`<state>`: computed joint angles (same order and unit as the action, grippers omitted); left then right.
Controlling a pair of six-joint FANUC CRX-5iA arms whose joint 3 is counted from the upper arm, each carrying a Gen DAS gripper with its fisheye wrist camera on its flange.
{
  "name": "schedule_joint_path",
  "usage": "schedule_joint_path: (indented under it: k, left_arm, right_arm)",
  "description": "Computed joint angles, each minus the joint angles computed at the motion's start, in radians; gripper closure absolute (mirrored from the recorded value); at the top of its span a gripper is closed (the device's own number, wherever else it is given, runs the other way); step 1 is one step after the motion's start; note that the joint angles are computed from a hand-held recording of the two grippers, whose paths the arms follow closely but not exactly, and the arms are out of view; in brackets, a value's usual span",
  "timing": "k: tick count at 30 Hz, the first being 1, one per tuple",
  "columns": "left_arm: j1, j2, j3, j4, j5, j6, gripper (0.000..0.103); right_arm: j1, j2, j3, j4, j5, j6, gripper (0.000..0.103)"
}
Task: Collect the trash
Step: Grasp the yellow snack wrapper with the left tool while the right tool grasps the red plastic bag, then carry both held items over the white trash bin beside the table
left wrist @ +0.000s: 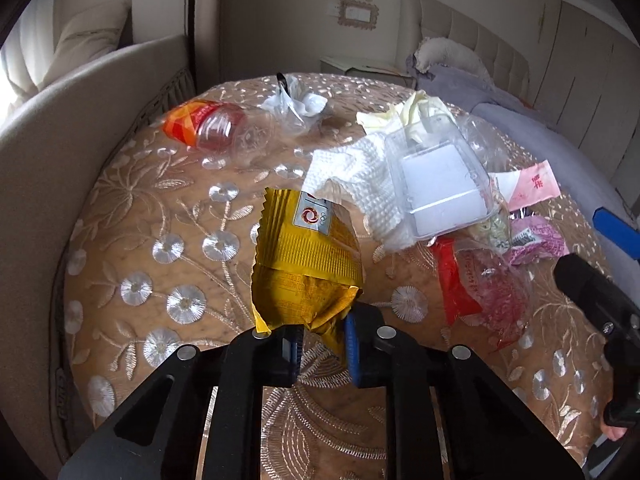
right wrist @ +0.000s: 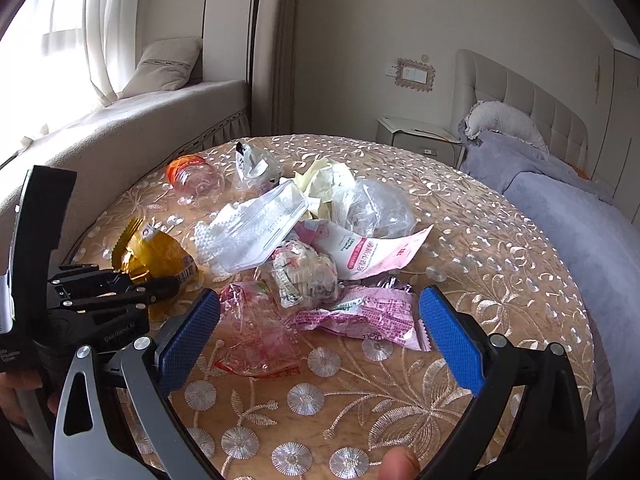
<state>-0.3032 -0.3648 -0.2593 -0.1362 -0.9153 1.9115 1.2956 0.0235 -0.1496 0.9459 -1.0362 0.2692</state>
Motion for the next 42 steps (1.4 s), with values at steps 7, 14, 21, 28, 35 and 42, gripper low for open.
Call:
schedule_joint_path:
  k: [7,14,21,28,35,42]
  left_arm:
    - [-0.001,-0.088,-0.002,-0.043,0.015,0.047,0.090]
    - [-0.014,-0.129,-0.015,-0.052,0.029,0.060,0.090]
    - [-0.084,-0.135,0.020,-0.122,0.025,0.131,0.090]
    - [-0.262,-0.072,0.117,-0.244,0.011,0.220,0.090]
    - [-0.409,0.018,0.210,-0.322,-0.007,0.268,0.090]
    - [-0.485,0.104,0.271,-0.291,0.042,0.231,0.090]
  right_arm:
    - [0.008,0.038,0.058,-0.090,0.028,0.112,0.008]
    - [-0.017,0.113,0.204,-0.365,-0.034,0.329,0.062]
    - [0.021,0.006,0.065,-0.172,0.028,0.162,0.078]
    - [0.065,-0.141,-0.069,0.011,-0.026,-0.004,0.081]
    - [0.102,-0.270,-0.180,0.130,-0.087,-0.131,0.084]
    - [0.165,-0.348,-0.251,0.187,-0.224,-0.184,0.084]
